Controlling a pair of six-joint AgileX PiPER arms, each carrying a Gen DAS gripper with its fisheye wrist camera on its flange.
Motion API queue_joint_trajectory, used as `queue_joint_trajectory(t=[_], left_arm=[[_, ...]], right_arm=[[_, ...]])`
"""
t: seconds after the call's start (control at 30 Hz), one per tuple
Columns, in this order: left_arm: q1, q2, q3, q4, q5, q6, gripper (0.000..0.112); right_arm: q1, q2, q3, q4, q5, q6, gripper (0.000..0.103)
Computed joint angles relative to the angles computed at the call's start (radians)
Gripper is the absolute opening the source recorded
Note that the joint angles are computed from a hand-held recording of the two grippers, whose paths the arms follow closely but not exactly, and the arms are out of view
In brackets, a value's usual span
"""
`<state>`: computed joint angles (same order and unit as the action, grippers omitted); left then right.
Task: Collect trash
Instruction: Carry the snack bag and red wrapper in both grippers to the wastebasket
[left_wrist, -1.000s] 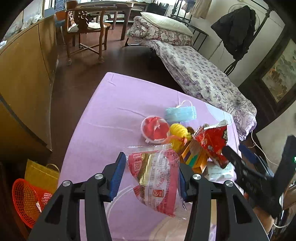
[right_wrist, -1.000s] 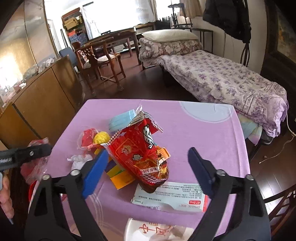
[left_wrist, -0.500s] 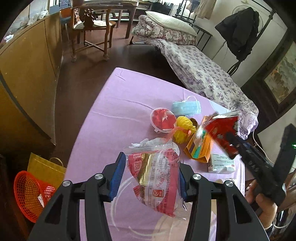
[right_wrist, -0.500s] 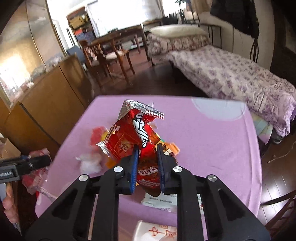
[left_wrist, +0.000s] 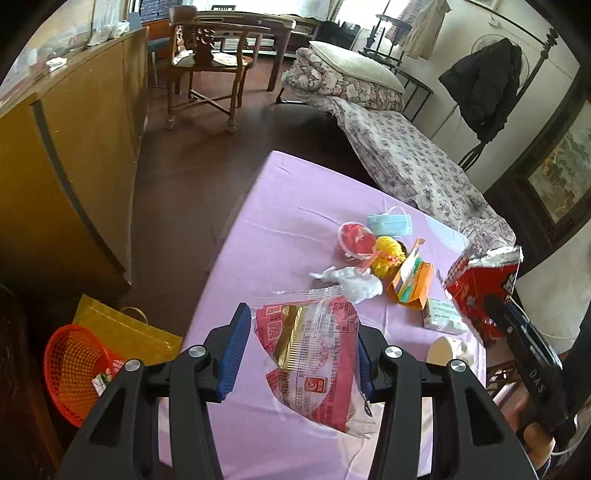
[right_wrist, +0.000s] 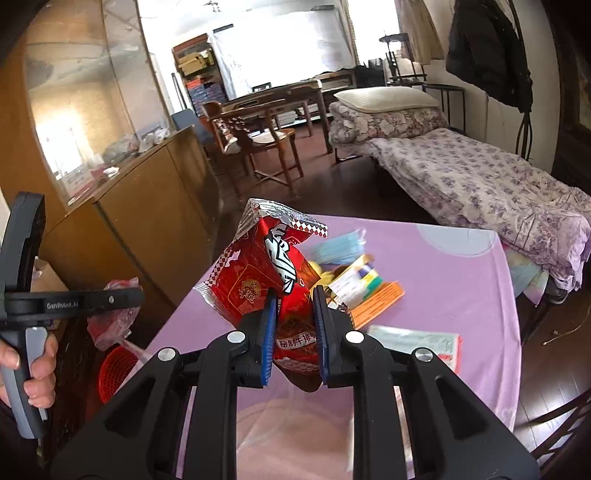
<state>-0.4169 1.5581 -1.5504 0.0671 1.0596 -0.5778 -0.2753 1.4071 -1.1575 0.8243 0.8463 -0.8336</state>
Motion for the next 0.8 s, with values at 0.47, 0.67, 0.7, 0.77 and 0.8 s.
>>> queue_joint_trajectory(t=[0.47, 0.67, 0.7, 0.77, 0.8], left_arm=[[0.225, -0.267, 0.291, -0.098, -0.032, 0.121, 0.050], [0.405, -0.348, 0.377, -0.186, -0.029, 0.253, 0.050], [0.446, -0.352, 0.385, -0.208, -0.027, 0.289, 0.050], [0.525, -0.371, 0.409, -0.245, -0.020, 0.351, 0.050], [0.554, -0.377, 0.417, -0.258, -0.018, 0.373, 0.050]], right_arm=[[0.266, -0.143, 0.134, -0.217, -0.050, 0.225, 0.020], [0.477, -0.143, 0.096, -0.359, -0.085, 0.390, 0.020], [0.505, -0.143, 0.094, -0.378, -0.092, 0.413, 0.020], [0.577, -0.134, 0.080, -0.428, -0.105, 0.473, 0.020], [0.618, -0.122, 0.066, -0.455, -0.109, 0.508, 0.020]])
